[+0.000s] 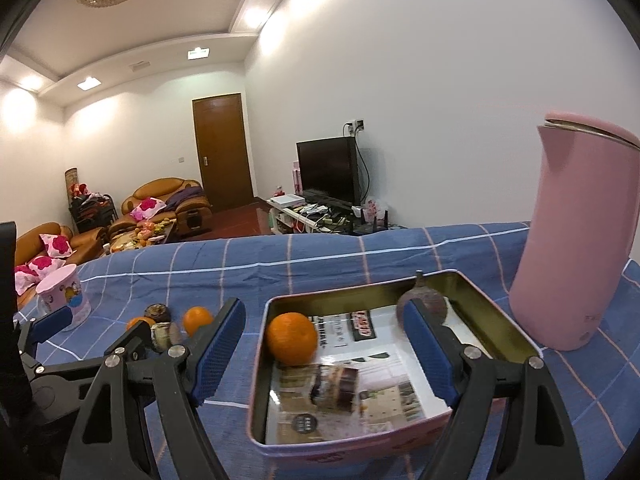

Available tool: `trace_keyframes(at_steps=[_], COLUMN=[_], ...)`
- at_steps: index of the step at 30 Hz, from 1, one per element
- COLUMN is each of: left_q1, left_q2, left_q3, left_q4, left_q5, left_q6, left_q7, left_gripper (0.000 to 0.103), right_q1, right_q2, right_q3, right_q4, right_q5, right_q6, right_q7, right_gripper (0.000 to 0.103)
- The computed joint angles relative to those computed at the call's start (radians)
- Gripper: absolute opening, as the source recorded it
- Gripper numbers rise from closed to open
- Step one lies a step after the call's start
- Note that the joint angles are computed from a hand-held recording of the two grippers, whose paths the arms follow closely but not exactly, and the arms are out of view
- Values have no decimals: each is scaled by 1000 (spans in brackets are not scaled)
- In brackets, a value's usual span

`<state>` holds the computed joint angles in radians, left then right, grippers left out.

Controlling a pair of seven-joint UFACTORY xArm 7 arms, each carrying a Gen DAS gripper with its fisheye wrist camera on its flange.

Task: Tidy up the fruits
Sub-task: 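Withdraw both tools from the tin box back toward the fruits on the bedspread, then grasp a small brown-green round fruit with the right tool while the left tool grasps another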

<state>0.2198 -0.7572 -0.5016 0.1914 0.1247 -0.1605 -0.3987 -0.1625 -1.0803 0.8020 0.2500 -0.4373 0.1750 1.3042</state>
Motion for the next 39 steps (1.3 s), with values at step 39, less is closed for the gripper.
trace_keyframes(at_steps=[39], left_q1=[174], left_q2=[200], left_q3=[134], left_q4=[139], left_q5=[141], left_q6=[170], left_q7=[64], left_gripper=[103], right_q1=[-147], right_q2=[735], right_q3=[157], right_q4=[410], right_q5=[-126], right_q6=[34], right_q7=[-184], right_gripper=[47])
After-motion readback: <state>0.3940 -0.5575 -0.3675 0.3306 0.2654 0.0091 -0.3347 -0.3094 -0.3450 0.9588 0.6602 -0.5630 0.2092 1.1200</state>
